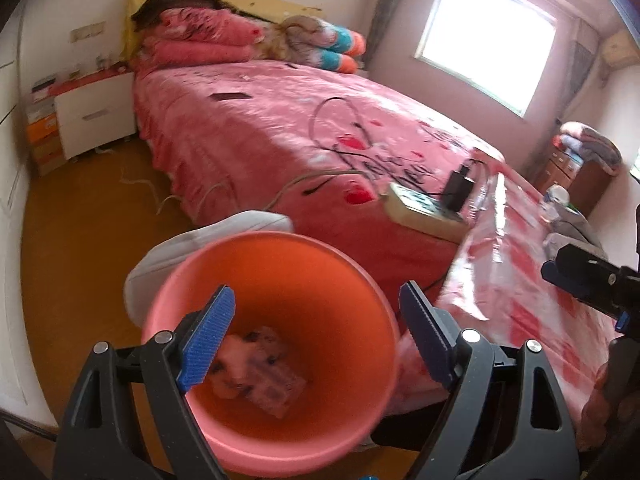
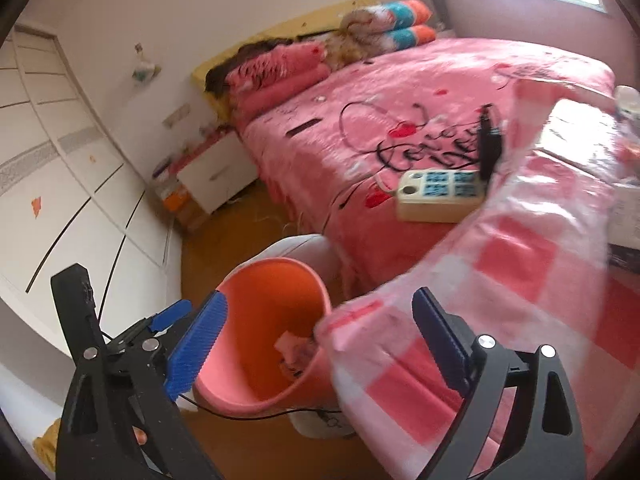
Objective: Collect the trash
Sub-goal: 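Open both grippers over the orange wastebasket to drop carton and bottle, then move both tools back over the trash pile on the table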
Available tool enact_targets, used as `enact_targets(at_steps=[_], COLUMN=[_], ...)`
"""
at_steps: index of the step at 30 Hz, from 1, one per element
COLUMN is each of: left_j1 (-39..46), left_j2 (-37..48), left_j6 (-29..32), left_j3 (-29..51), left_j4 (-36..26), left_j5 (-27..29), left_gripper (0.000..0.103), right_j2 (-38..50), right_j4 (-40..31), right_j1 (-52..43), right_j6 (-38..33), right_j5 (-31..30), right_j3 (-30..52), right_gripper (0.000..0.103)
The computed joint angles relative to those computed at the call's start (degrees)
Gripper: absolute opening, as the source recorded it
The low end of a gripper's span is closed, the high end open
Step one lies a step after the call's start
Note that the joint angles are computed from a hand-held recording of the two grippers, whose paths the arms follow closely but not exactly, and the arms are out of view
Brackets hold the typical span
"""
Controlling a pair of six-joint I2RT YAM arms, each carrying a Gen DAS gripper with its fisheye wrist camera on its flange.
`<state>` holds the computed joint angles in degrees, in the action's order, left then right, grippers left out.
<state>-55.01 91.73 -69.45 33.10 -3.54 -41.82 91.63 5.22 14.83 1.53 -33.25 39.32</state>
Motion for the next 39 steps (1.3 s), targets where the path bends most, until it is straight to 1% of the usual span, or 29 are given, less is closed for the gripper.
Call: enact_targets(at_steps=[1, 3, 9, 14, 16, 19, 22, 24, 28, 31, 36, 39], left_j1=[-0.10, -0.75, -2.12, -3.08, -3.84, -4.75, -5.64, -5.93, -6.63, -6.87, -6.97, -6.98], left_j2=[0.64, 2.21, 7.44, 12.13, 13.92, 16.12, 19.33, 21.28, 24.23, 26.42, 29.88, 32.35], left_j6=[0.65, 1.64, 3.37, 7.10, 8.57, 10.73, 13.15, 14.31, 16.68, 18.03, 19.83, 21.00], left_j3=[1.11, 4.83, 15.86, 24.59, 27.64, 31.59, 37.43, 41.21, 46.84, 50.87, 56.94, 61.30], left_j4=[-0.36, -3.38, -11.86, -16.28, -17.34, -18.56, -21.54, -23.91, -26.37, -28.08, -30.15, -31.86], left_j5=[0.20, 0.70, 2.40, 3.63, 3.35, 2.81, 2.34, 1.80, 1.21, 1.22, 1.96, 2.06], left_gripper=[0.085, 0.085, 0.085, 0.085, 0.085, 0.085, 0.085, 0.085, 0.085, 0.085, 0.085, 0.085], right_j2=[-0.44, -1.49, -2.70, -2.79, -2.33, -2.09, -1.00, -0.22, 1.89, 2.71, 4.32, 5.05], right_j4=[0.38, 1.52, 4.73, 6.93, 7.28, 8.00, 8.86, 8.86, 7.22, 7.00, 4.00, 0.99], right_j1=[-0.75, -2.43, -9.69, -16.23, -19.42, -22.87, -26.33, -28.17, -31.91, -34.15, -38.36, -40.49], right_j6=[-0.34, -1.03, -3.61, -4.47, -4.67, -4.90, -4.87, -4.90, -6.85, -7.07, -8.99, -10.05], right_j5=[0.02, -0.20, -3.75, -7.30, -9.45, -11.04, -13.02, -14.15, -18.05, -20.08, -22.43, -23.89], right_j3=[-0.59, -2.40, -6.52, -7.32, -7.14, -7.28, -6.92, -6.30, -4.55, -3.82, -1.74, -0.07], right_gripper=[0.094, 0.095, 0.095, 0.097, 0.097, 0.097, 0.098, 0.098, 0.098, 0.098, 0.098, 0.098])
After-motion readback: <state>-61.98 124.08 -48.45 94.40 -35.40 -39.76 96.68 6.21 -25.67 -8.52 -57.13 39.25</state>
